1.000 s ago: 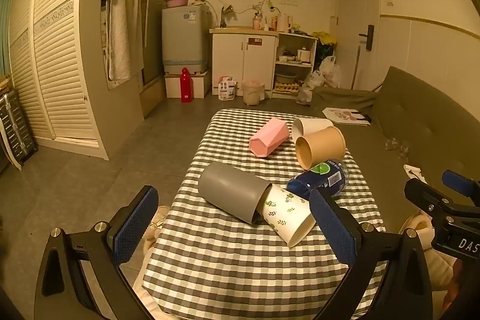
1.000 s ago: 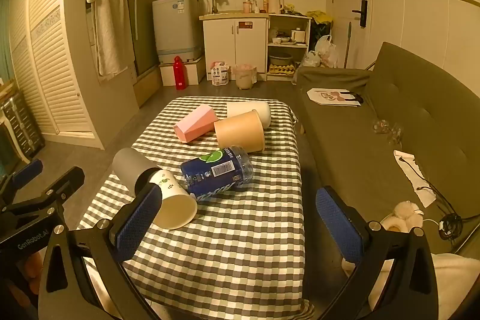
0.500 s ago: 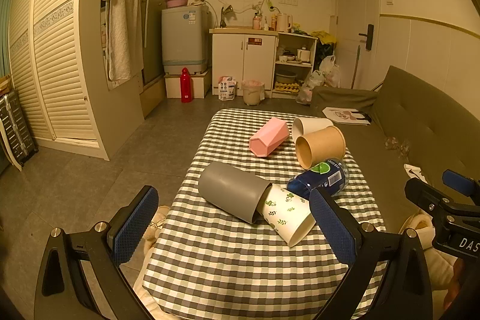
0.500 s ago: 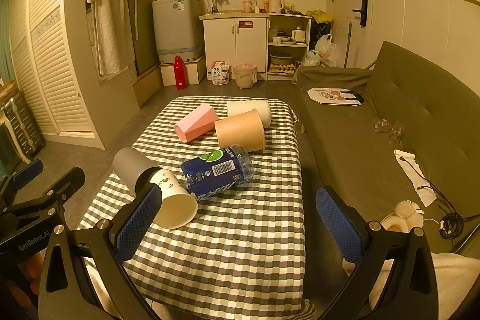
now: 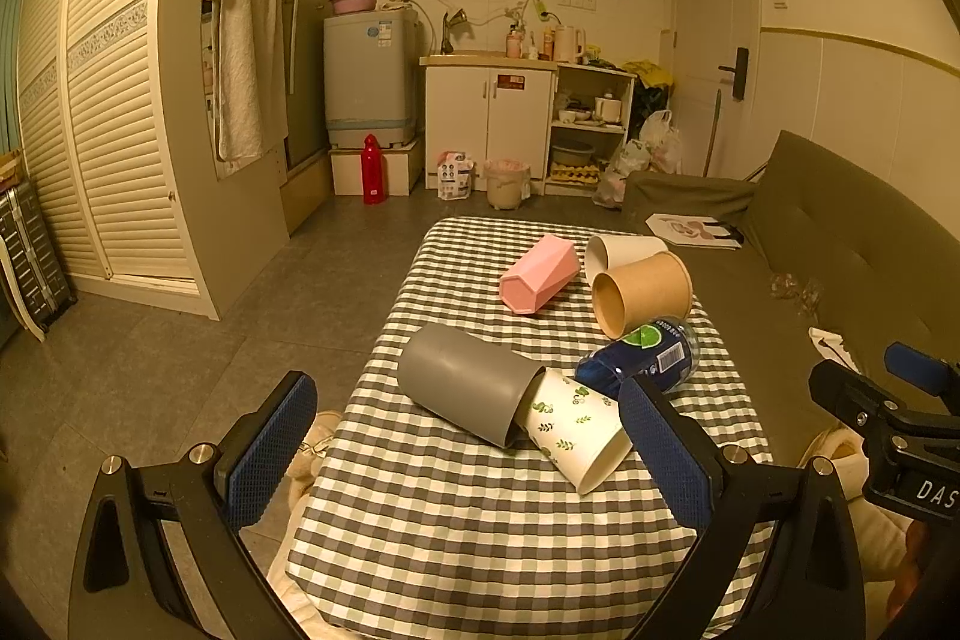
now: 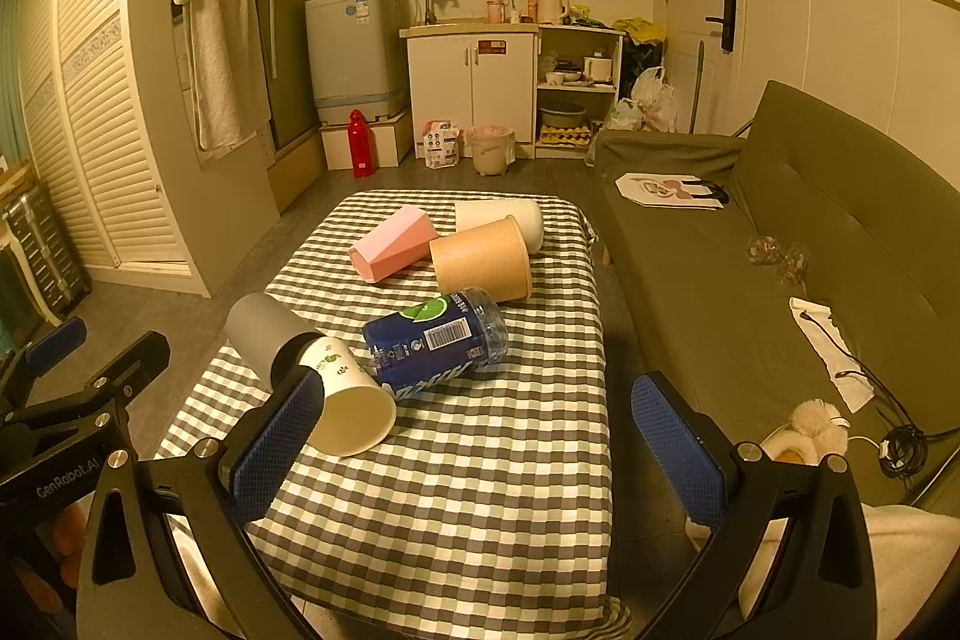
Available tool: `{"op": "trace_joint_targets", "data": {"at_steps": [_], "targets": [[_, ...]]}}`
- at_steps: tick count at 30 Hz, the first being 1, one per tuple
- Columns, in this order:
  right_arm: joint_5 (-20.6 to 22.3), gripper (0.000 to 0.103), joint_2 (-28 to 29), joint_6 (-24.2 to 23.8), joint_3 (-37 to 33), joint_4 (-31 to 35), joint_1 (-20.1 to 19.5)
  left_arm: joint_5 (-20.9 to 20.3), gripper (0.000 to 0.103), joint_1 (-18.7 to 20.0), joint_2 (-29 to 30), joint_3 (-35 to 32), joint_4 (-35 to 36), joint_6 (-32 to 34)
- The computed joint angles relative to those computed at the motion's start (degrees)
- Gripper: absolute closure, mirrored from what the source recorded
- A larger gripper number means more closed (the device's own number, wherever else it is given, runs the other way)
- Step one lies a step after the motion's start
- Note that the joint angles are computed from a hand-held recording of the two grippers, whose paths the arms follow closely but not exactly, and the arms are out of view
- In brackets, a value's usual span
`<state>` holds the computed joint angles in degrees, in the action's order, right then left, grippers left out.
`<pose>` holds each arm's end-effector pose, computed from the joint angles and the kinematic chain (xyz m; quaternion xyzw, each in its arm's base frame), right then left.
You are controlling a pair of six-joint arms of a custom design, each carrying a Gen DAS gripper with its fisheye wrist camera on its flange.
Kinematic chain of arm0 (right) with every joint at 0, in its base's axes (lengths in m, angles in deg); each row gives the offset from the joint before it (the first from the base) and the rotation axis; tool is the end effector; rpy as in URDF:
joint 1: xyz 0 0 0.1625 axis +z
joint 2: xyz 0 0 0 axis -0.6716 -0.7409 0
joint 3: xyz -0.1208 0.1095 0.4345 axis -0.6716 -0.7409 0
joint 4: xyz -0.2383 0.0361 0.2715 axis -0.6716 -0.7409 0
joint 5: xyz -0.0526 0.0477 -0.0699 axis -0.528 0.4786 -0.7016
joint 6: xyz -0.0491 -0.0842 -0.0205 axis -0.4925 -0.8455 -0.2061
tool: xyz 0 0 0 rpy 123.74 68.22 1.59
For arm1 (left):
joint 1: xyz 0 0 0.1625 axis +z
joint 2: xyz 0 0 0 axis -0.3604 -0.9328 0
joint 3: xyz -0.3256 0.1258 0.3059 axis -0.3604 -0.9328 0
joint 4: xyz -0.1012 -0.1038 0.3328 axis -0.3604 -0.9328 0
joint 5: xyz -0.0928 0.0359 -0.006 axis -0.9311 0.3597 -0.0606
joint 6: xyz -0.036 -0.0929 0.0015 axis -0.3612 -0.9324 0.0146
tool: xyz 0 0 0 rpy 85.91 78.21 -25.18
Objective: Flip cup upside down
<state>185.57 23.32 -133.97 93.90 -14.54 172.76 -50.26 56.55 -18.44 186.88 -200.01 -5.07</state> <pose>0.2859 -0.2792 0.1240 -0.0344 -0.7621 0.4901 0.4217 -0.1857 -0.3752 0.2059 0.3660 0.8373 -0.3510 0.2045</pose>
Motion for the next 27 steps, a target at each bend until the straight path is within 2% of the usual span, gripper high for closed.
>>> {"op": "trace_joint_targets", "data": {"at_steps": [12,27], "targets": [[-0.3,0.000,-0.5,-1.1,0.5,-1.1,-0.3,0.0,0.000,0.1,0.0,0.0,0.0,0.1],[-0.4,0.000,-0.2,-0.3,0.3,-0.4,-0.3,0.0,0.000,0.1,0.1,0.0,-0.1,0.1]]}}
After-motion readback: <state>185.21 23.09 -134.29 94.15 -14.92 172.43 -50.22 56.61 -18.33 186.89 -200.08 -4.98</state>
